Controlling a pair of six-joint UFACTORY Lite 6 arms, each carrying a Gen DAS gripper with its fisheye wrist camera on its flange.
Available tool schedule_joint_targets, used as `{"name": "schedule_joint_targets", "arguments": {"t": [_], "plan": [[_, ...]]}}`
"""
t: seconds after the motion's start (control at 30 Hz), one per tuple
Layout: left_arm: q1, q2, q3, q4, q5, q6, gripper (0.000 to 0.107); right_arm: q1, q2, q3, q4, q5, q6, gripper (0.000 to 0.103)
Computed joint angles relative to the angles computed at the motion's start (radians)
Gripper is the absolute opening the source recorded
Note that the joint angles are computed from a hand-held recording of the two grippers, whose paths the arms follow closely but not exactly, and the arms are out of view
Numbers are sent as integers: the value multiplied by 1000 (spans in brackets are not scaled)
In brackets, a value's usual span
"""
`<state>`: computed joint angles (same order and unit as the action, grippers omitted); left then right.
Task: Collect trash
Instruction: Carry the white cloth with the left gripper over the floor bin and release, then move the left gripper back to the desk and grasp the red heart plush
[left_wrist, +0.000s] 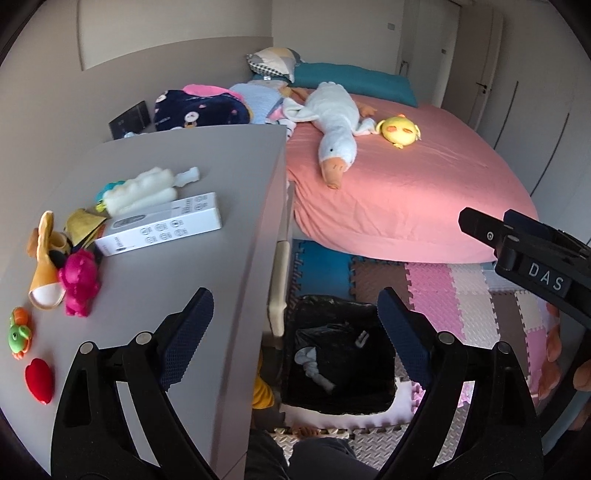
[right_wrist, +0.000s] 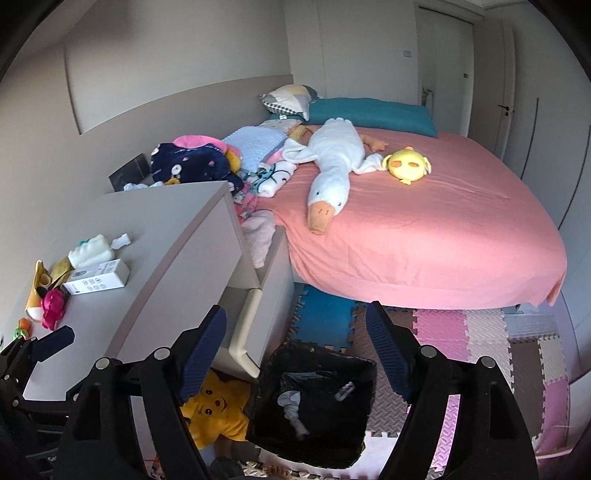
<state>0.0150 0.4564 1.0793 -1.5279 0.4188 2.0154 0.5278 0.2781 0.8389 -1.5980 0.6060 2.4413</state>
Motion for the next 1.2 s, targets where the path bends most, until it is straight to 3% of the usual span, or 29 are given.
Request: {"name": "schedule_joint_targets", "arguments": {"t": [0.7, 1.2], "plan": [[273, -10, 25, 42, 54, 30, 91, 172, 285, 410, 168, 7, -223, 78], [488, 165, 265, 191, 50, -116, 91, 232, 551, 815, 312, -67, -468, 78]]}}
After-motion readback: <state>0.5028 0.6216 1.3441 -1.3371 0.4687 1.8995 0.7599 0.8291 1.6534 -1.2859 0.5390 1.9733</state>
